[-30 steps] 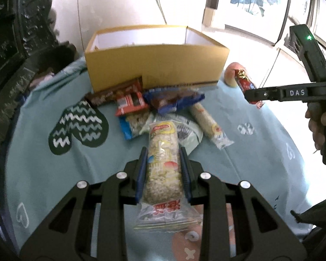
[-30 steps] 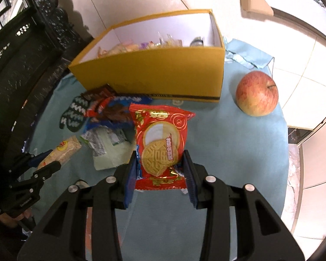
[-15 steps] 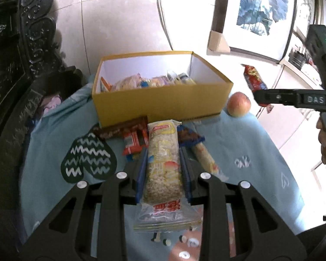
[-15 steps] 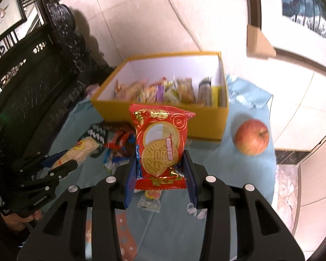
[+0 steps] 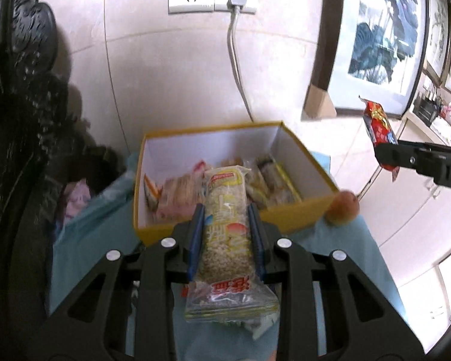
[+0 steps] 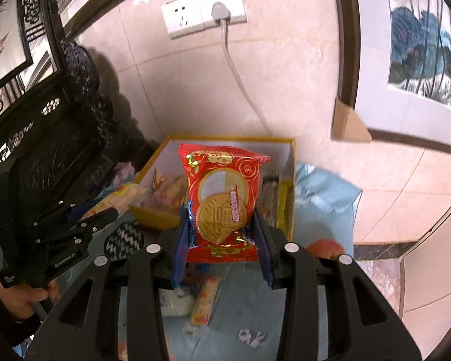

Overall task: Organize snacks
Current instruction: 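Carry the rice bar and red packet over the box and release both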

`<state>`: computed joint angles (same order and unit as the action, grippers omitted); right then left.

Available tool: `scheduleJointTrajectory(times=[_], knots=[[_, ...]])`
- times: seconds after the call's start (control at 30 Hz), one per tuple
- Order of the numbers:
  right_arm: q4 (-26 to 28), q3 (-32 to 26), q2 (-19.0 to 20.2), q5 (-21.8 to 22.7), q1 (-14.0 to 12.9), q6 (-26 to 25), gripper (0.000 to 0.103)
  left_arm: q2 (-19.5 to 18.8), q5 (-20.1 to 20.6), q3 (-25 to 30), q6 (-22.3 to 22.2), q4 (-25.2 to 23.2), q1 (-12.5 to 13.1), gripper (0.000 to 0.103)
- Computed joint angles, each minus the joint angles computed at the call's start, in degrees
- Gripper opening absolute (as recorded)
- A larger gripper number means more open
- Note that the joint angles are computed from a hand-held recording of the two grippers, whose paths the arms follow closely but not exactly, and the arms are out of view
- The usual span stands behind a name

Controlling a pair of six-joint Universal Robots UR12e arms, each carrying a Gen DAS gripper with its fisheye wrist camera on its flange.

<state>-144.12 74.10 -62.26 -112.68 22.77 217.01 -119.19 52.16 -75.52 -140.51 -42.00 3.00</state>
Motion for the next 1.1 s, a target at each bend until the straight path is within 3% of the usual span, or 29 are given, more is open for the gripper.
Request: scheduleJointTrajectory(times=[0.5,0.57,0.6,0.63,0.77,1.1], knots=[[1.43,-7.76,4.10,-1.45,-2.86,-4.76,0.040,-6.65,3.10,11.58,-5.44,1.59,-3.25,0.029],[1.88,-8.82,4.87,-1.86,-3.43,-4.84,0.042,-8.36,3.28,14.04,-7.49,2.80,-3.77,0.041],[3.25,-9.62,5.35,-1.97,-3.80,-4.09,0.049,-8.97,3.62,14.96,-8.14,2.49,-3.97,0.087],[5.29,-10.33,5.74,-2.45,-4.09,-2.20,0.054,-9.62,4.97,15.81,-9.82,2.81,-4.27,0.101],[5.58,-9.09,5.47,-1.71,-4.28,-1.35,0.058,-10.76,6.38,17.55,-11.33,-0.08,-4.27,0.101],[5.31,-4.24,3.85,0.70,-3.14,1.51,0.058,-8.33,8.23,11.12,-7.63,3.39,-2.44,0.101]])
